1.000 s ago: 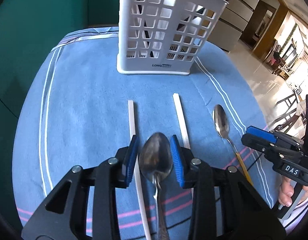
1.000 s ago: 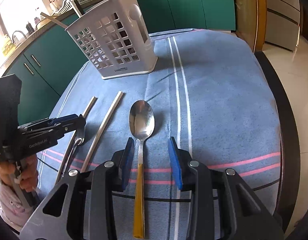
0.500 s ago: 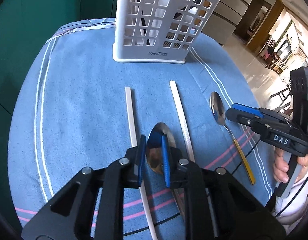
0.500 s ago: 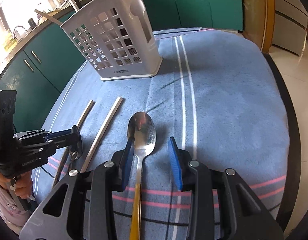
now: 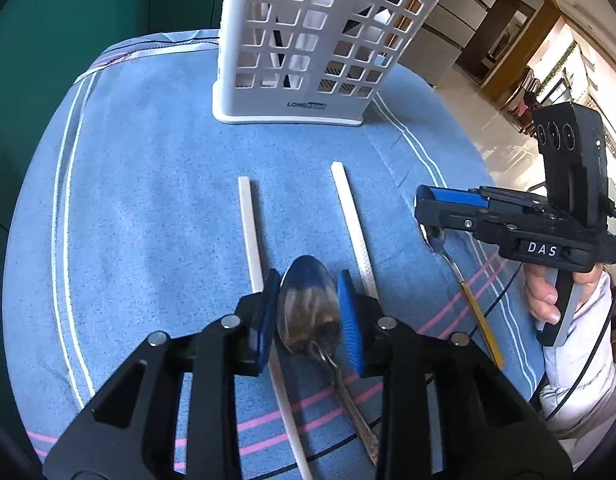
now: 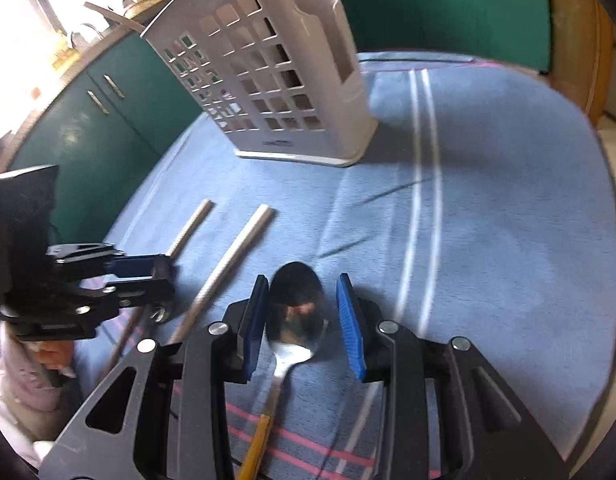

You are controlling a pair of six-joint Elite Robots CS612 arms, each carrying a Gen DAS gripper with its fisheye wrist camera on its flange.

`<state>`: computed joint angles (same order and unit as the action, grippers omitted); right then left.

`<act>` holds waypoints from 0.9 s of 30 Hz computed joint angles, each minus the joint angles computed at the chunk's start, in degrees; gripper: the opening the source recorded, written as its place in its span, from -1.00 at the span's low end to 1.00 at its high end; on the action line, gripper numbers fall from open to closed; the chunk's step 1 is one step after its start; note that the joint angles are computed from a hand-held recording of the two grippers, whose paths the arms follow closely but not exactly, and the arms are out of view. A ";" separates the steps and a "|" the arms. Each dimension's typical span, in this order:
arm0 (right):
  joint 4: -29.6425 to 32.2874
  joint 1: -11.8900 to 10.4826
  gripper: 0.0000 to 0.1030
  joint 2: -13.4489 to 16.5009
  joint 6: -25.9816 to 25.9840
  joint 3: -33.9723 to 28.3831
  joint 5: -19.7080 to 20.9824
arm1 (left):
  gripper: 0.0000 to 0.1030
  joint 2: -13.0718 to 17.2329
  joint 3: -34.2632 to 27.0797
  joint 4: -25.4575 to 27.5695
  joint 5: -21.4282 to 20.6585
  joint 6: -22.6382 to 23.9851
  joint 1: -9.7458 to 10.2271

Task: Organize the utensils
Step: 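Grasp the metal spoon with the left tool while the right tool grasps the yellow-handled spoon, then lift both spoons and lower them into the white basket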

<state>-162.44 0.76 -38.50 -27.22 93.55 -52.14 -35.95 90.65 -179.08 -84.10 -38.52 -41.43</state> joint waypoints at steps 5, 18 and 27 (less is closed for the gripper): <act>-0.93 -0.15 -0.90 -0.35 0.02 0.75 1.19 | -0.91 -0.41 0.48 0.12 1.08 -1.14 -0.02; -9.71 -1.42 -0.92 -3.90 2.49 6.63 2.18 | -0.98 -3.21 3.97 -3.46 9.41 -1.79 -2.05; -32.65 -1.32 -0.93 -7.78 10.44 12.02 -0.16 | -0.98 -7.38 6.60 -6.85 29.56 -4.24 -5.09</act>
